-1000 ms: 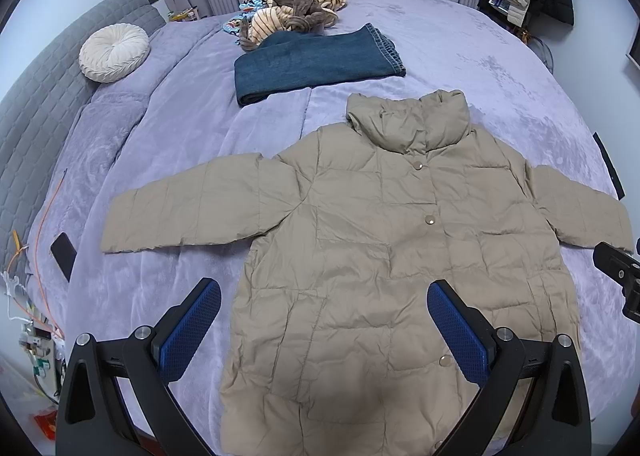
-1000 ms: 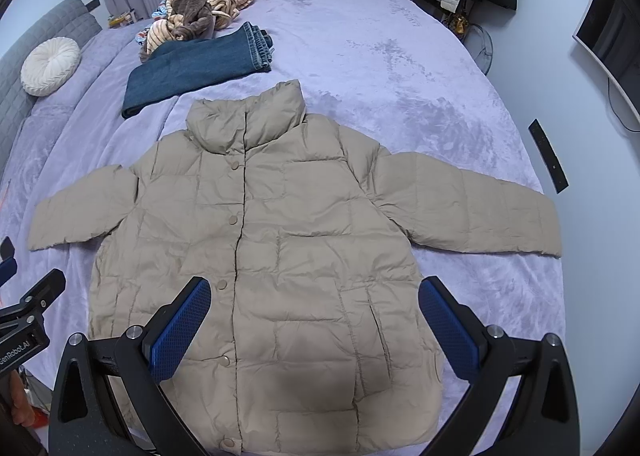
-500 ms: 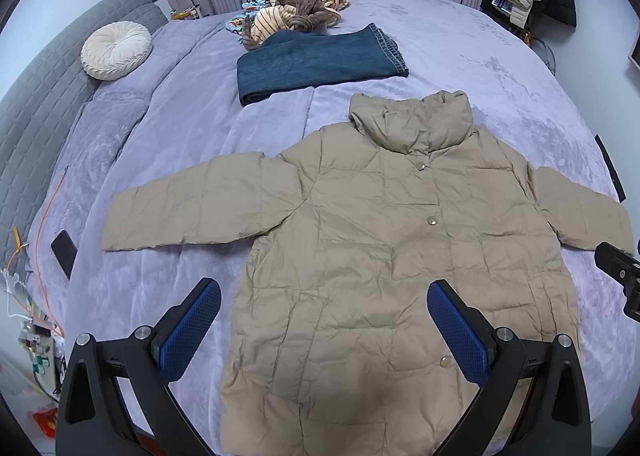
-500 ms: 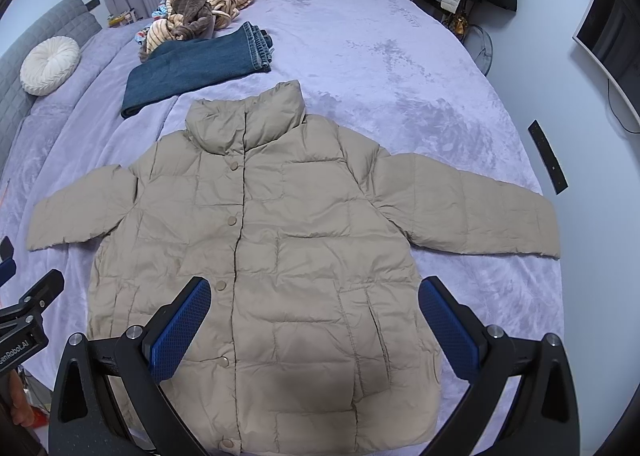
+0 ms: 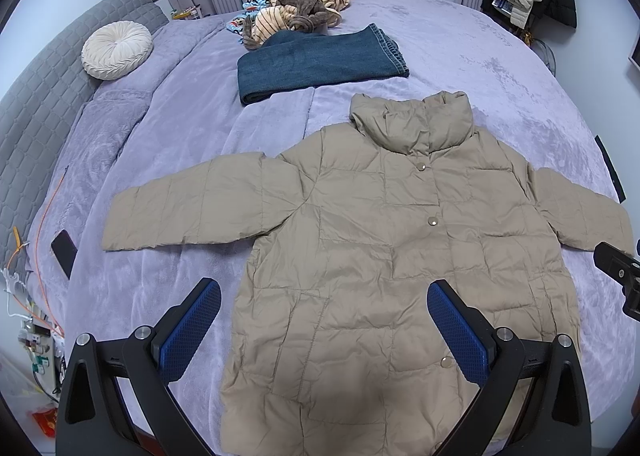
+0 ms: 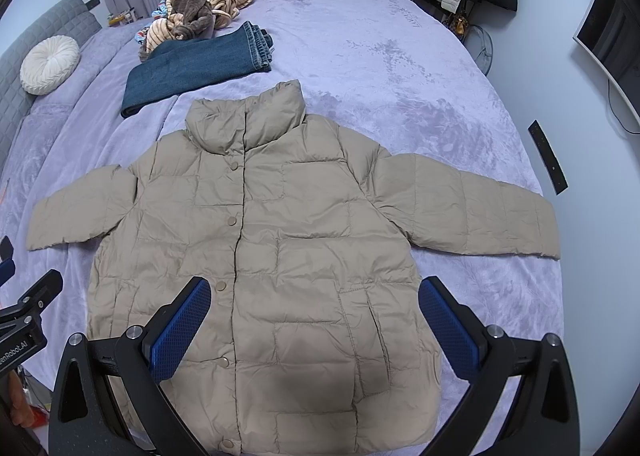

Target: Fold large clothes

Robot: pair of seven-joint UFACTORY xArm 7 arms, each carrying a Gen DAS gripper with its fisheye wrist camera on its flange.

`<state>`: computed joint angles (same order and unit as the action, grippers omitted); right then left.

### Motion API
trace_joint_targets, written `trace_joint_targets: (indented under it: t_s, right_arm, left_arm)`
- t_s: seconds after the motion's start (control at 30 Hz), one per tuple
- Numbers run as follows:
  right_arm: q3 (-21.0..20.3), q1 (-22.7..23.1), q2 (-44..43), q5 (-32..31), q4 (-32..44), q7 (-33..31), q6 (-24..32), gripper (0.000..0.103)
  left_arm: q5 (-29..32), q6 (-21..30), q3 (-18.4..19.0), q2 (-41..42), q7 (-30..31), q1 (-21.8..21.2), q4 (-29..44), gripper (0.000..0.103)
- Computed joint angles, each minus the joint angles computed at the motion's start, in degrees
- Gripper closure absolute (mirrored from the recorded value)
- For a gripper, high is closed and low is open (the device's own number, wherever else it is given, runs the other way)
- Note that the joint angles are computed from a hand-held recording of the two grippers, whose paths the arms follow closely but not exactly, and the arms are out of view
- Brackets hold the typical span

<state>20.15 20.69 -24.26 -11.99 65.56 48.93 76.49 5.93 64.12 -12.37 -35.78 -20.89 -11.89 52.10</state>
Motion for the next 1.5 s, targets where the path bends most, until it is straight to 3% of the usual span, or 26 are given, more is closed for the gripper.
trace_joint_targets:
  t_s: [1.1, 1.5]
  right_arm:
    - [-0.41, 0.34, 1.54, 0.18, 0.00, 0.65, -0.09, 0.000]
    - [-1.21, 1.02, 3.80, 3.21, -1.92, 3.30, -6.00, 0.000]
  left_arm:
    - [-1.42, -0.89, 0.82, 1.24, -0.07, -0.32, -0.36, 0.000]
    - [-7.06, -5.66, 7.22, 1.71, 4.68, 1.44, -7.15, 0.000]
